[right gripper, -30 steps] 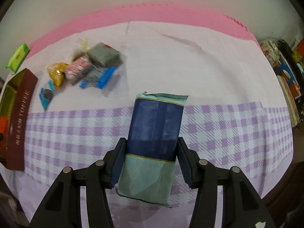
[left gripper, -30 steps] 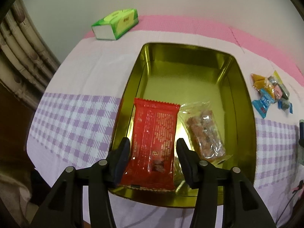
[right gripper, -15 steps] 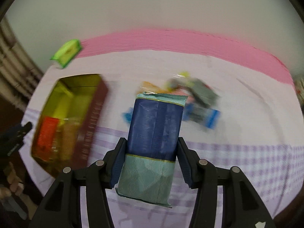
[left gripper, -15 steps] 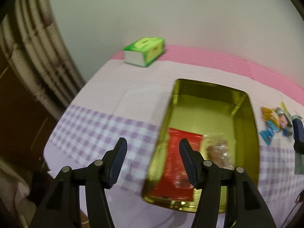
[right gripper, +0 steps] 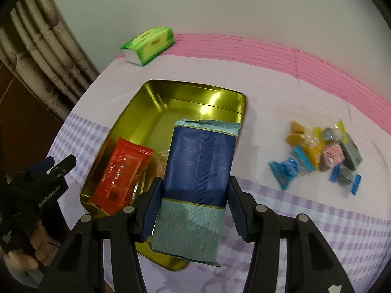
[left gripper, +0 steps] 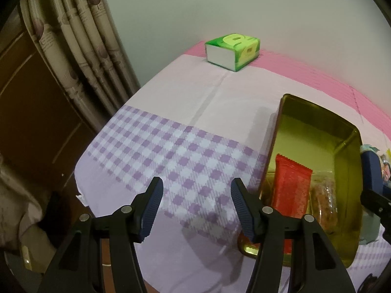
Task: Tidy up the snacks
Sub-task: 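Release the red bar with the left tool while the right tool lowers the packet into the tin, then open the right tool to release the navy-and-mint packet in the tin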
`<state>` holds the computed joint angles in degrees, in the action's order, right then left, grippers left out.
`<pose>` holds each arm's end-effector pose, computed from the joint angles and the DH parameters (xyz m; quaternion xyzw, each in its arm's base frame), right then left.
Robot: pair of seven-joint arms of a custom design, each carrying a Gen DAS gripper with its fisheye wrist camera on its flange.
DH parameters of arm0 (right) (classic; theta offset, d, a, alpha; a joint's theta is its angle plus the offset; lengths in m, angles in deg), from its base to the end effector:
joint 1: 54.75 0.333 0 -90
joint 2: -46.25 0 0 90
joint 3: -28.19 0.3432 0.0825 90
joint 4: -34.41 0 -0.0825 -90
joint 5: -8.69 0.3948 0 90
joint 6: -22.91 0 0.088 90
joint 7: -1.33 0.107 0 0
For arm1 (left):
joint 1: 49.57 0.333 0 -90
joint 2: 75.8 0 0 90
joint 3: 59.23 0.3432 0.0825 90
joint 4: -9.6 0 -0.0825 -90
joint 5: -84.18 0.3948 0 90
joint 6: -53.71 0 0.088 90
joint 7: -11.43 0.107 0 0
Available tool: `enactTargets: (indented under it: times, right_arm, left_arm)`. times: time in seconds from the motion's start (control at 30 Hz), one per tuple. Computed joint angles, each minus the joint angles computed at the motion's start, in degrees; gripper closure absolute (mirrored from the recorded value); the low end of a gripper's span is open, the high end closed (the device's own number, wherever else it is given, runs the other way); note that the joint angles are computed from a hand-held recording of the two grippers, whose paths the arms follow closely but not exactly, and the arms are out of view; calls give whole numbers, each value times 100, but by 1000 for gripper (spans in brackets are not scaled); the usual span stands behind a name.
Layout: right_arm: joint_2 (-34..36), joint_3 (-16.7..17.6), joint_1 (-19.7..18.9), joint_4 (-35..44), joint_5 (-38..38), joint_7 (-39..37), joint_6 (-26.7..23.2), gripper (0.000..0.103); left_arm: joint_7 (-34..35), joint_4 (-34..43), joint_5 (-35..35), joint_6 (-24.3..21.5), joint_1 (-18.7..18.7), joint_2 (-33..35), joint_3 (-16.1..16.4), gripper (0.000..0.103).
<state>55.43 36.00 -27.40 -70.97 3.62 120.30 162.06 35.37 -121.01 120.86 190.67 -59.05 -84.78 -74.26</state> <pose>0.5376 0.3722 0.5098 -0.7422 0.6347 -0.0722 0.2027 0.4756 -0.2153 0.4670 -0.7714 0.5674 -0.1210 0.2616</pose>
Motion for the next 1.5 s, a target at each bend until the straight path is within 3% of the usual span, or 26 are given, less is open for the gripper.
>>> enactTargets:
  times: [0.23,0.47,1.5]
  right_arm:
    - [580,-23,112,682,-122,-39,-258,55]
    - [821,-81,243,845,-188,83,-375,56]
    - [1079,-83,358,938,-144,117,-503,55]
  left_arm:
    - [-10,5,-69,-36,23,5,22,44]
    - [-15,-44,-211,6,52,-11,66,44]
    - [19,-8,-293,15,27,36,48,43]
